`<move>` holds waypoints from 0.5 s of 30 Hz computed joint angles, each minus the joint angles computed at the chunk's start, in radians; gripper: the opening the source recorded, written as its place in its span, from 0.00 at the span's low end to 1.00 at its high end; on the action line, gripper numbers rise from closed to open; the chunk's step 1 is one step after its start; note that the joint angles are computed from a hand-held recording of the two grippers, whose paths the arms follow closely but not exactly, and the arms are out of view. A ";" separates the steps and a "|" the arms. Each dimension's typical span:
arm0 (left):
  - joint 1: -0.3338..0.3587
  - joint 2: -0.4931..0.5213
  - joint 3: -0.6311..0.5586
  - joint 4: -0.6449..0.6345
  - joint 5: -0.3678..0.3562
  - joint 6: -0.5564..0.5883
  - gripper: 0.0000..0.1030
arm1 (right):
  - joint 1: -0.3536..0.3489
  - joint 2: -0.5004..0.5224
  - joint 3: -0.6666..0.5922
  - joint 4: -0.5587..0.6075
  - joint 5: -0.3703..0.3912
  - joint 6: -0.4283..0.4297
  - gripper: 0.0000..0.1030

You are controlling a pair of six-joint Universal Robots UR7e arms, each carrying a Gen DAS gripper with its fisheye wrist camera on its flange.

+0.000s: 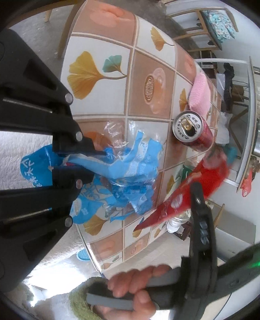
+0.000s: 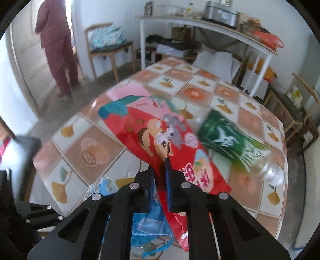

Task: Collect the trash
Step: 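Lift and carry the blue and red bags in both grippers over the wastebasket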

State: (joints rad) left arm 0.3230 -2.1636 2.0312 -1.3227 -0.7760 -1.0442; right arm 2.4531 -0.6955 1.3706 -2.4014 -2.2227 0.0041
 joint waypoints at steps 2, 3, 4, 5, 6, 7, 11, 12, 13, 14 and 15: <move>-0.020 -0.002 -0.007 0.023 0.005 -0.022 0.04 | -0.001 -0.032 0.023 -0.028 0.020 0.016 0.07; -0.033 -0.004 -0.009 0.037 0.009 -0.036 0.03 | -0.002 -0.053 0.037 -0.046 0.035 0.025 0.06; -0.041 -0.002 -0.014 0.047 0.015 -0.044 0.03 | -0.002 -0.067 0.048 -0.056 0.044 0.030 0.06; -0.055 0.001 -0.022 0.065 0.021 -0.060 0.03 | -0.003 -0.088 0.062 -0.071 0.060 0.036 0.06; -0.062 0.003 -0.027 0.074 0.024 -0.069 0.03 | -0.003 -0.104 0.074 -0.084 0.074 0.041 0.06; -0.072 0.006 -0.034 0.084 0.028 -0.080 0.03 | -0.004 -0.130 0.094 -0.105 0.099 0.046 0.06; -0.113 0.028 -0.069 0.126 0.050 -0.121 0.02 | -0.018 -0.211 0.151 -0.158 0.180 0.064 0.06; -0.125 0.034 -0.079 0.136 0.058 -0.132 0.02 | -0.021 -0.241 0.175 -0.174 0.202 0.074 0.06; -0.133 0.038 -0.086 0.141 0.063 -0.137 0.02 | -0.022 -0.261 0.190 -0.187 0.210 0.080 0.06; -0.143 0.046 -0.095 0.144 0.070 -0.141 0.02 | -0.023 -0.283 0.210 -0.202 0.216 0.085 0.06; -0.151 0.056 -0.105 0.143 0.077 -0.140 0.02 | -0.024 -0.305 0.228 -0.216 0.220 0.089 0.06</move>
